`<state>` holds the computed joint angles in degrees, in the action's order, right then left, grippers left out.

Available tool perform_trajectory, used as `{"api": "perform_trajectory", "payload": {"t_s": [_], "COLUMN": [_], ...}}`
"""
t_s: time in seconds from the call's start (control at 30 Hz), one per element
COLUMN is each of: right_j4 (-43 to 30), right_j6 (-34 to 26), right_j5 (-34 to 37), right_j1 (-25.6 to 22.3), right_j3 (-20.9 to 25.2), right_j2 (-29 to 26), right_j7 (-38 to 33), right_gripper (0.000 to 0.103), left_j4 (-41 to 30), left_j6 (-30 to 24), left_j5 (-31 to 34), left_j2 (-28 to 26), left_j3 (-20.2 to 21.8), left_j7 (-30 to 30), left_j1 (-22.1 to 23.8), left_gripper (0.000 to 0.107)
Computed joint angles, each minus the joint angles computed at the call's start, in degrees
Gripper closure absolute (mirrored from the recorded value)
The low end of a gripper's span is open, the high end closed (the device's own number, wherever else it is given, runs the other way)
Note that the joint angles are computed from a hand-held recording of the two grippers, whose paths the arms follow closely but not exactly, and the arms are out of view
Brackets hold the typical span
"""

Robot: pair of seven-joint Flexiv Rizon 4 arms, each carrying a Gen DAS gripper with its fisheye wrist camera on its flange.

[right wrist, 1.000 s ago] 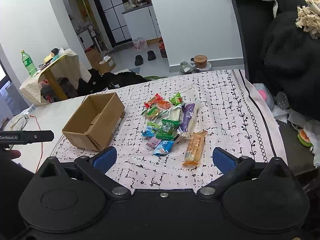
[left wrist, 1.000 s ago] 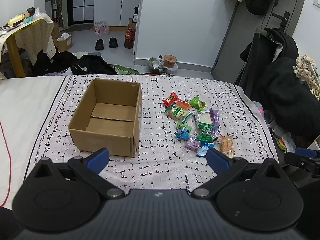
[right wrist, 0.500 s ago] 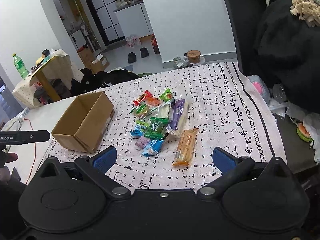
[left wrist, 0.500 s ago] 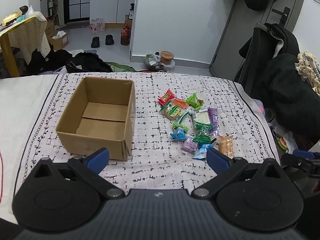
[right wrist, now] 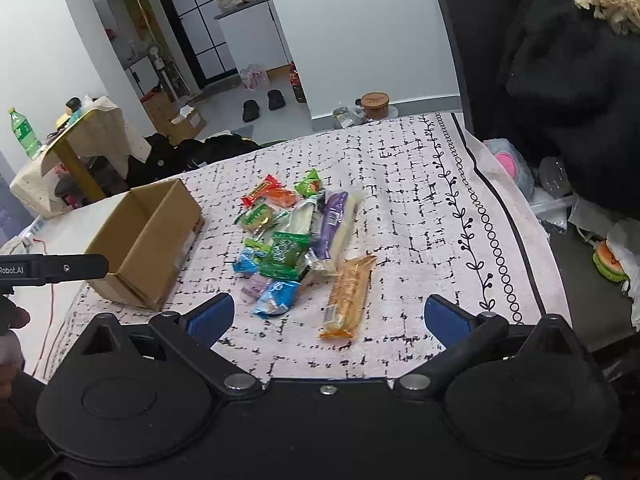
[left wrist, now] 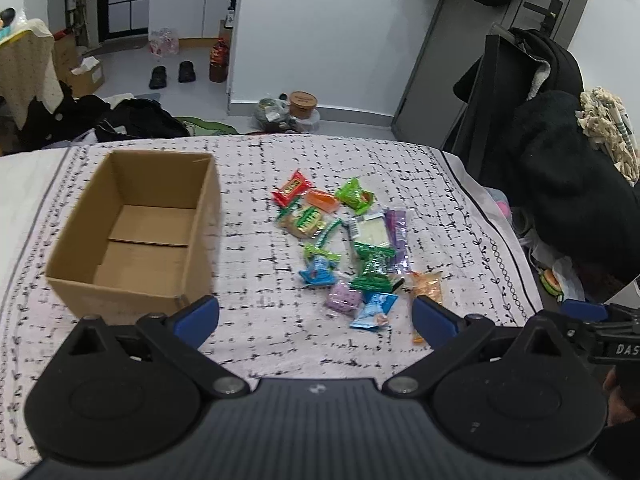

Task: Organize snacks
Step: 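Grasp the blue snack packet with the left tool while the right tool grasps the long bread roll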

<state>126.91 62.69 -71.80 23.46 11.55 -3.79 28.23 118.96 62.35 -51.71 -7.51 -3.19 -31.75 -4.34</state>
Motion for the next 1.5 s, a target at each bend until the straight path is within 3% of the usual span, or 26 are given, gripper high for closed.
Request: {"api": "perform_trajectory", "payload": {"t_s": [0.33, 0.63, 0.87, 1.2, 1.5], "right_j4": [0.36, -0.72, -1.93, -3.13, -4.84], "right_j6": [4.7, 8.57, 11.46, 15.24, 19.27], "right_j5": [-1.48, 0.02, 4.11, 6.82, 5.34], "right_j1": [-1.9, -2.67, -1.8, -0.34, 0.82], "right_j3": [-2.08, -3.85, -5.55, -8.53, -11.43], "right_j2": [-2.53, -6.24, -9.41, -12.76, -16.05], "right_j7": [1.1, -1.55, -6.68, -7.96, -4.97], "right_gripper": [0.019, 0.038, 0.052, 0.06, 0.064], "left_j4": [-1.88, -4.52, -6.9, -9.35, -11.22], "left_j6": [0.74, 0.35, -1.65, -3.99, -4.54], "left_j5": [-1.9, -2.21, 0.44, 2.78, 6.29], "left_j2": [-3.87, -7.94, -11.82, -16.64, -19.85], "left_j3": [-2.28, -4.39, -5.36, -7.25, -8.05], "left_j7": [0.18, -1.46, -4.72, -7.32, -10.36], "left_j1": [-0.69, -0.66, -0.39, 0.28, 0.32], "left_gripper": [0.007, 0.02, 0.037, 0.055, 0.058]}}
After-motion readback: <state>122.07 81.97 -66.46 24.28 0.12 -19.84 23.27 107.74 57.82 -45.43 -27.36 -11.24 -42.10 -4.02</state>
